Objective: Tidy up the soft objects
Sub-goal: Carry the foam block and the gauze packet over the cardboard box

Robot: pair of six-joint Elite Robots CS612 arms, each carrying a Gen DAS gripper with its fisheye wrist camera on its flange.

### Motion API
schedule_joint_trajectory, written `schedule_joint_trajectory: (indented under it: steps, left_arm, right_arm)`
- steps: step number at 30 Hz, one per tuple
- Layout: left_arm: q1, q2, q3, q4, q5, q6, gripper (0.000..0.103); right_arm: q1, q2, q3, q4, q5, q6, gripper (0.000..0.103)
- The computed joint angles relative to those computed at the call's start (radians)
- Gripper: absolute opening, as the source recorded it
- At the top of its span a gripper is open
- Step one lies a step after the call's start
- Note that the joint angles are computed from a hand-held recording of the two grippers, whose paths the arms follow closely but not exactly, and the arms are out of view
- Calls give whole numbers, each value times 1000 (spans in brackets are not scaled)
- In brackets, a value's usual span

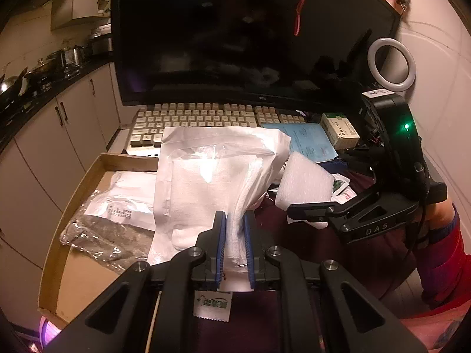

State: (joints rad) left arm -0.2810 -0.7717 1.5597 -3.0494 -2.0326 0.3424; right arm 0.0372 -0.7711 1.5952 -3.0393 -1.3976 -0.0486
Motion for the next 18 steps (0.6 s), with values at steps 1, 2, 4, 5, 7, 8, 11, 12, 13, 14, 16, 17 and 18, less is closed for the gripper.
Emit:
schedule_joint_trajectory:
  steps: [1,2,4,5,7,8,11,12,13,14,16,17,18]
  left_arm:
    - [1,0,1,-4,0,-4,12]
    - [3,-1,1,-8,1,-5,12]
    - [5,-1,2,-15,5,-11,12]
    - [6,-1,3,-17,6,-12,12]
    - [8,0,2,-19,10,-16,12]
    - [8,-1,3,-21,14,-19,12]
    - [11,-1,5,-28,25,-28,12]
    - [12,-1,4,-29,27,-30,12]
    - [14,-1,4,-31,31,-33,12]
    - [16,-1,3,-31,34,-37,12]
    - [18,-1,3,-33,41,-44,12]
    - [20,-1,3,-35,47,-47,12]
    - [21,-1,3,-37,52,-50,12]
  right_arm:
    - [1,1,-2,2,1,-2,85]
    - [2,2,-6,5,3,-4,85]
    - [4,5,-13,10,5,-8,85]
    - [5,5,-15,12,7,-10,85]
    - [6,8,-21,16,8,-13,85]
    - [7,8,-24,18,9,-15,85]
    - [9,12,-34,22,12,-19,85]
    - [9,13,-38,24,13,-22,85]
    - [10,14,-42,26,14,-24,85]
    - [11,16,-46,28,16,-27,85]
    - [13,19,-55,31,19,-30,85]
    - [13,20,-59,33,23,-32,85]
    - [14,23,-65,34,28,-33,85]
